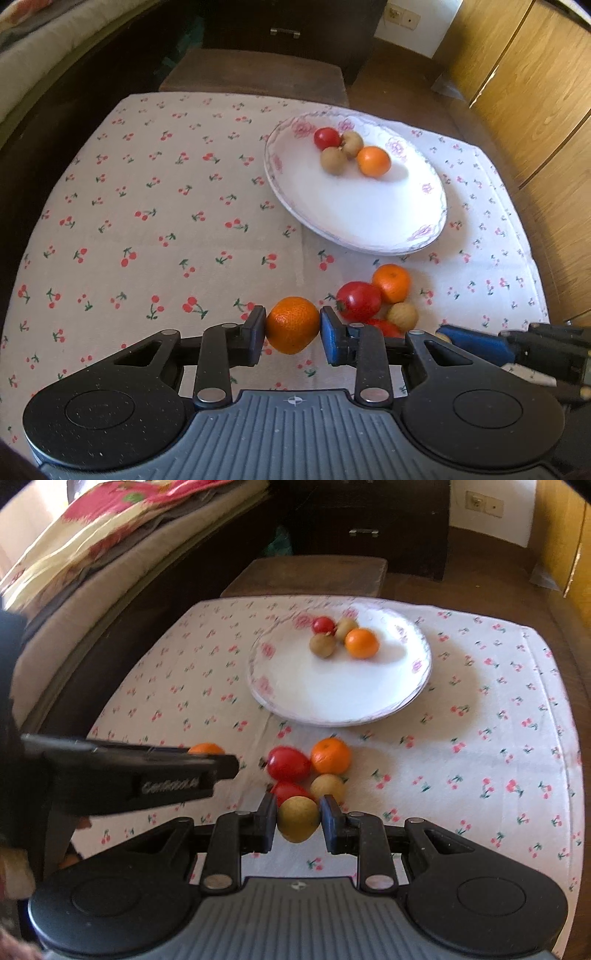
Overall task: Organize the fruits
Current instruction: 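Carry both fruits over the white bowl and open both grippers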
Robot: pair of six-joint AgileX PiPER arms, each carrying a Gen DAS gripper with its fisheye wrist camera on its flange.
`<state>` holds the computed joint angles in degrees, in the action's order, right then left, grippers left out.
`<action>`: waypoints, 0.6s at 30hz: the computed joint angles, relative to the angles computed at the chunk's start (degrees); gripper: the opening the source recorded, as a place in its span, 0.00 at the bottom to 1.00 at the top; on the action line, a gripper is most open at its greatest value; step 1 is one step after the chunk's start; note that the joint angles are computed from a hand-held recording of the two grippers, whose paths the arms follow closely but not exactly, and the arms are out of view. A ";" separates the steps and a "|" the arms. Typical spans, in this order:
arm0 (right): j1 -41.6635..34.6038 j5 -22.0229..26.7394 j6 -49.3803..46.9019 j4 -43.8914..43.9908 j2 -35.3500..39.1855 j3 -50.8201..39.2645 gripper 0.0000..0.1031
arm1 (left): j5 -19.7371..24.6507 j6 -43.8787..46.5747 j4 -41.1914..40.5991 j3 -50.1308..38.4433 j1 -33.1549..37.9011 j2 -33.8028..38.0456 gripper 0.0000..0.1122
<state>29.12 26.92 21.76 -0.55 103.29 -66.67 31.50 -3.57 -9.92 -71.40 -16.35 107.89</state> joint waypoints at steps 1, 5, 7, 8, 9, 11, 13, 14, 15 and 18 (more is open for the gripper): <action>-0.38 0.09 -0.06 0.00 0.16 -0.44 0.26 | 0.02 0.14 -0.32 -0.20 0.00 -0.13 0.35; -1.93 0.60 0.12 -0.91 1.54 -3.15 0.26 | 0.53 -0.25 -0.36 -2.62 -0.31 0.81 0.35; -2.83 0.70 0.27 -1.38 2.52 -4.66 0.26 | 1.31 -0.50 -1.19 -4.88 -0.20 2.16 0.35; -3.30 0.76 0.27 -1.50 3.09 -5.49 0.26 | 1.71 -0.73 -1.37 -6.05 -0.26 2.87 0.35; -3.85 0.76 -0.03 -1.30 3.71 -6.34 0.26 | 1.96 -1.12 -1.27 -7.18 -0.39 3.55 0.35; -4.77 0.86 -0.19 -1.33 4.89 -7.97 0.26 | 2.41 -1.60 -1.23 -9.28 -0.78 4.75 0.35; -5.55 0.86 -0.64 -0.88 6.15 -9.58 0.26 | 2.80 -2.16 -0.83 -11.35 -1.26 5.96 0.35; -5.85 1.03 -0.64 -0.97 6.77 -10.45 0.26 | 2.75 -2.86 -0.07 -12.02 -1.52 6.44 0.35; -6.19 1.13 -1.10 -0.68 7.45 -11.31 0.26 | 2.83 -3.16 0.24 -12.77 -1.59 7.02 0.35; -6.78 1.25 -2.17 -0.18 9.30 -13.32 0.26 | 3.55 -3.81 0.83 -14.93 -1.51 8.90 0.35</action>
<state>22.33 28.17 19.59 -0.72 112.59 -79.98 35.05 -7.38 -9.09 -86.33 -17.85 116.80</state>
